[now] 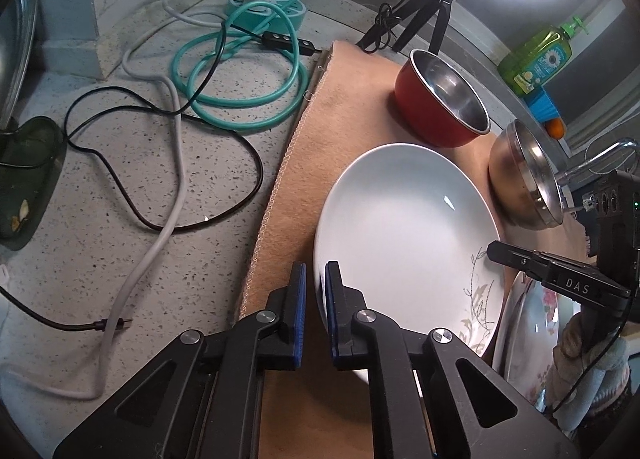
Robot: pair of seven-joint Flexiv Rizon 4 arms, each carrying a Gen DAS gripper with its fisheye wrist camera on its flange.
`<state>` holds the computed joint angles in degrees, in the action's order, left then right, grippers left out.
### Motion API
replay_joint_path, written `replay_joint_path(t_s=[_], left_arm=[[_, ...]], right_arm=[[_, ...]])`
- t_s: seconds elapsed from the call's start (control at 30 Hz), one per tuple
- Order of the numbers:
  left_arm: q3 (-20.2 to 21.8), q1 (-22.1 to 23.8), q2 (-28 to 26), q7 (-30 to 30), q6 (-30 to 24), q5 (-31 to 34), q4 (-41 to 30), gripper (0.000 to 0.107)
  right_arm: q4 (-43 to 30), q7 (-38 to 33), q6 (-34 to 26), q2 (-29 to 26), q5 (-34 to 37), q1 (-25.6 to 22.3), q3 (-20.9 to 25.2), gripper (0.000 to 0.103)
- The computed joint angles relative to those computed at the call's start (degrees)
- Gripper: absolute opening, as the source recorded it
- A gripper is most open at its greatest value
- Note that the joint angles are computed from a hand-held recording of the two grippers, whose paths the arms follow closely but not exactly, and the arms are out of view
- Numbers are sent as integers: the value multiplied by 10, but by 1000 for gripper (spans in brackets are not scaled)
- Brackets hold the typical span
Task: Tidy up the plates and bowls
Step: 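Lift the white plate with the left gripper and carry it over the rose-plate stack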
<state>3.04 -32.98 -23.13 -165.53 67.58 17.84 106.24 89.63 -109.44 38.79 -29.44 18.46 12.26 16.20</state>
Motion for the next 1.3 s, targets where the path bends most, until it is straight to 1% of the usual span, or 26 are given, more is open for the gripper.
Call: replay_joint_path(t_s=[0.13,0.2,0.43,0.57,1.03,1.3], left_arm=[[-1,0,-2,8,-3,0,-5,7],[-1,1,-3,7,0,0,-4,7],[2,-1,-1,-1,14,0,1,7],[5,-5,3,-4,9,5,-1,7],[3,-12,19,-30,-18,48,-26,7],[-9,-12,18,-25,-23,61,-51,7]], right_arm=[[1,-4,-1,0,-1,1,1,6],[8,-4,9,3,-8,6,-1,6],[12,1,11,6,-10,7,-1,6],[13,-1,7,9,-8,4,0,6],[12,-6,-9,36,26,-13,-1,7],[19,-20,-21,65,51,-31,-9,7]])
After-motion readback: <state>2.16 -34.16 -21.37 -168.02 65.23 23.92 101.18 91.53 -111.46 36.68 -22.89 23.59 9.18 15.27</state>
